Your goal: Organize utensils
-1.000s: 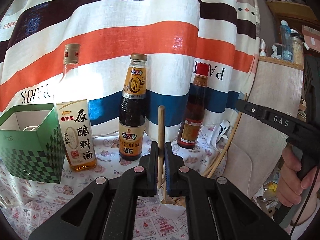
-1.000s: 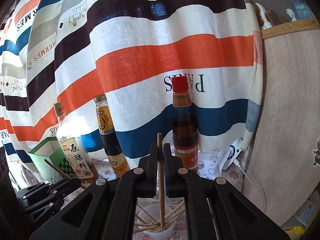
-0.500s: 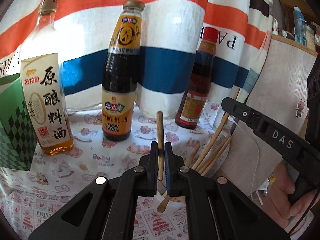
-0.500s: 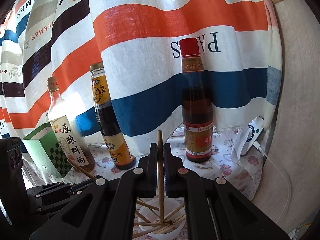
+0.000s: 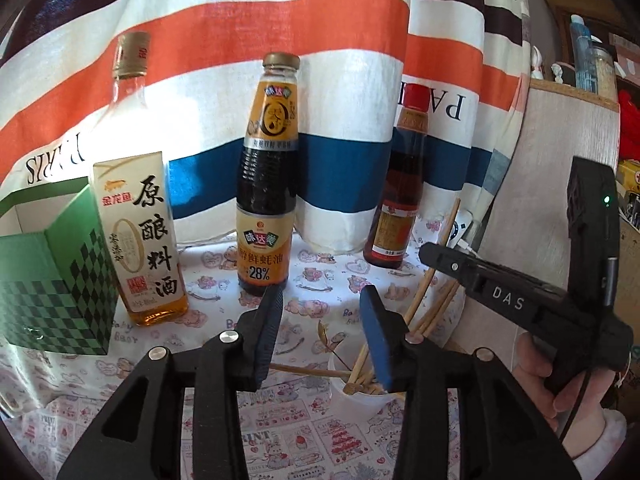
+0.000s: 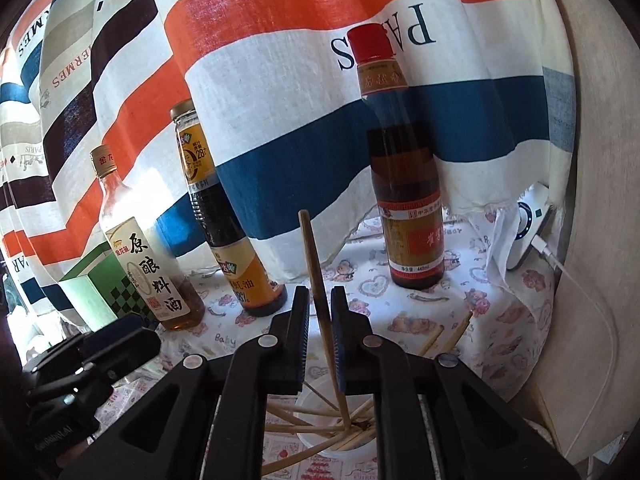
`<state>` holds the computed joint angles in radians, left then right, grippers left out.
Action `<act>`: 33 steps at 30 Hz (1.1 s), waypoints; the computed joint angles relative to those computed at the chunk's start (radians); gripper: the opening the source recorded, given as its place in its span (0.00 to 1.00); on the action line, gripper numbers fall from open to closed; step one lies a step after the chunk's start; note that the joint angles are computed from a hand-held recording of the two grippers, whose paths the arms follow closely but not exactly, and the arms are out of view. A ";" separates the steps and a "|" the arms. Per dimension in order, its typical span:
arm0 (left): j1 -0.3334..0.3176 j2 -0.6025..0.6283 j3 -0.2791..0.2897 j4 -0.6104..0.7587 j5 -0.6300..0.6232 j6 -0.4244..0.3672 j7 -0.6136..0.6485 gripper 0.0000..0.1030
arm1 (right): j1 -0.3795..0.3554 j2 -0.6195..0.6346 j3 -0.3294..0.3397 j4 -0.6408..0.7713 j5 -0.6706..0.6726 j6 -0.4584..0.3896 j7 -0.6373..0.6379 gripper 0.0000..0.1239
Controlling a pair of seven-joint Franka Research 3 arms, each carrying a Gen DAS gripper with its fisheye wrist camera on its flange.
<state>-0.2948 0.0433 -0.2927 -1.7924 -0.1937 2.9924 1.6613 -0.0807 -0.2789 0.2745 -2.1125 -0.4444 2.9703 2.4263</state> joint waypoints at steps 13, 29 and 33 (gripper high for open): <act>0.029 -0.230 0.097 -0.245 0.257 0.138 -0.311 0.70 | -0.108 -0.118 0.110 -0.046 -0.137 -0.007 0.096 0.52; 0.164 -0.467 0.113 -0.458 0.492 0.243 -0.493 0.99 | -0.320 -0.460 0.309 -0.174 -0.029 0.058 0.161 0.75; 0.151 -0.521 0.145 -0.503 0.505 0.255 -0.494 0.99 | -0.299 -0.490 0.320 -0.191 0.021 0.072 0.120 0.80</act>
<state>-0.1436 -0.4778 -0.1481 -2.2953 0.3117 3.2476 1.1675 -0.3800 -0.7692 0.5947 -2.3035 -0.4237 3.0424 2.5464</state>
